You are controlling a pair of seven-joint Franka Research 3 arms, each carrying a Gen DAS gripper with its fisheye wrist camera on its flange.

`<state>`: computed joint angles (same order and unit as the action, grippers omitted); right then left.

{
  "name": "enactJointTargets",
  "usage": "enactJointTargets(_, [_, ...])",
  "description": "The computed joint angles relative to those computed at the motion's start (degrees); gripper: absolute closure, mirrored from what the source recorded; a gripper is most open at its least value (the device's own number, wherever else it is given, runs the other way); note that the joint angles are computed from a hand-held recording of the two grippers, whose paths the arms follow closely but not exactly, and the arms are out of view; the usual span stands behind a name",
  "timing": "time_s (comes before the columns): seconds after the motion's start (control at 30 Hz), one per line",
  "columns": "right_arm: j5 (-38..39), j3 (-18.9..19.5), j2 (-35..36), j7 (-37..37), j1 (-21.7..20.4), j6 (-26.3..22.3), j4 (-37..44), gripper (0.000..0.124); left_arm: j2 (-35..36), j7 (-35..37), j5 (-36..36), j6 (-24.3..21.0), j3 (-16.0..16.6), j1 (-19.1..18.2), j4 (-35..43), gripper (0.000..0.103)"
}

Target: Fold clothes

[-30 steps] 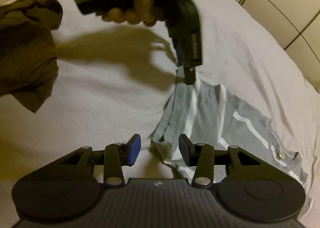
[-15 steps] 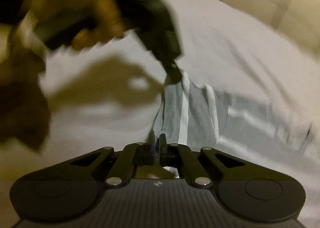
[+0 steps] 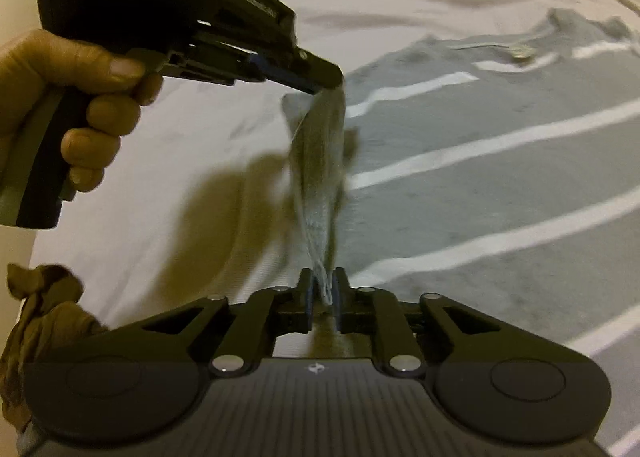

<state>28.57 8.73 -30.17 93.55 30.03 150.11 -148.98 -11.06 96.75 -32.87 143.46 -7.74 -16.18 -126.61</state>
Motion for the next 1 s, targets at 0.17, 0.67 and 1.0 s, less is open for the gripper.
enactJointTargets(0.17, [-3.9, 1.2, -3.7, 0.8, -1.7, 0.7, -1.9, 0.108, -3.1, -3.9, 6.2, 1.2, 0.5, 2.0, -2.8, 0.084])
enactJointTargets(0.67, [0.0, -0.5, 6.5, -10.8, 1.6, 5.8, 2.6, 0.105, -7.4, 20.7, 4.3, 3.6, 3.6, -4.2, -11.7, 0.082])
enactJointTargets(1.0, [4.5, -2.4, 8.5, -11.2, 1.5, 4.8, 4.1, 0.098, 0.3, 22.5, 4.7, 6.8, 2.3, -1.2, -7.0, 0.082])
